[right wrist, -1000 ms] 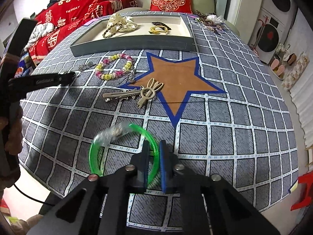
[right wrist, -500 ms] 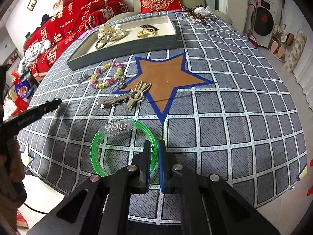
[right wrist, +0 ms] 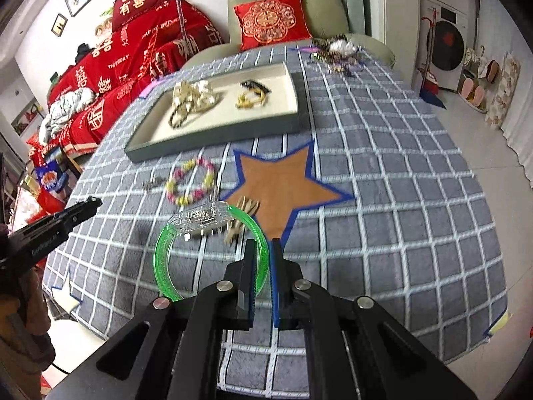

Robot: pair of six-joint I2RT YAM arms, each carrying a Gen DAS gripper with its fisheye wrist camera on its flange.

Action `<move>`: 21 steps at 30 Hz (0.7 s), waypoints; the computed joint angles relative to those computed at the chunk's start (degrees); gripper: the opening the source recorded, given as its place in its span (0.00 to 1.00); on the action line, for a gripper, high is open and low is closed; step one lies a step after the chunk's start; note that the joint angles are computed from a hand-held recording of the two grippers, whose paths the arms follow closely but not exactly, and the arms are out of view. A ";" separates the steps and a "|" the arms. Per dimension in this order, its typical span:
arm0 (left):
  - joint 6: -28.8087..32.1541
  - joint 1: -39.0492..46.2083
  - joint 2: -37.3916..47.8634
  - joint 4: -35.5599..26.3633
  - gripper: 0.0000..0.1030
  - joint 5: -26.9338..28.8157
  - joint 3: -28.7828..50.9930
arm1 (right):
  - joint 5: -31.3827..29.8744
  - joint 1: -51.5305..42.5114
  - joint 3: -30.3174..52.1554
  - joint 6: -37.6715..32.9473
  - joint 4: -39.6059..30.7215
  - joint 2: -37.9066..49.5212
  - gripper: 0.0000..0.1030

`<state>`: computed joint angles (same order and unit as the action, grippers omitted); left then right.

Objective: Organize jewelry
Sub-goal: 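Carry the claw clip and green bangle into the cream tray and open both tools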

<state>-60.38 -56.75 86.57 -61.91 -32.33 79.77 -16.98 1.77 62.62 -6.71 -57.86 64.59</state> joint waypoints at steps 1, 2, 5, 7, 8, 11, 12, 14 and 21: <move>0.70 0.24 0.05 -0.24 0.25 -0.17 0.72 | -0.27 -0.22 1.01 0.06 0.17 0.69 0.08; 1.61 0.57 0.33 -0.50 0.25 -0.35 1.78 | -0.56 -0.43 2.23 -0.08 0.13 1.51 0.08; 4.48 1.85 1.01 -0.83 0.25 -0.44 4.66 | -1.00 -0.75 5.97 -0.63 0.43 4.33 0.08; 6.37 3.02 1.59 -0.72 0.25 -0.15 6.43 | -1.31 -0.72 8.61 -0.90 0.55 6.41 0.08; 7.22 3.63 2.01 -0.67 0.25 0.08 7.34 | -1.41 -0.64 9.81 -0.96 0.67 7.46 0.08; 9.66 5.60 3.58 -0.78 0.25 0.55 10.29 | -1.54 -0.19 13.90 -0.97 1.01 11.07 0.08; 10.45 6.35 4.06 -0.58 0.25 0.92 11.17 | -1.35 0.17 15.64 -0.95 1.19 12.64 0.08; 11.63 7.66 4.93 -0.45 0.25 1.43 12.76 | -0.89 0.89 18.42 -1.04 1.37 15.23 0.08; 15.97 12.61 8.75 0.71 0.25 3.29 17.88 | 0.03 3.18 26.43 -0.32 1.83 23.41 0.08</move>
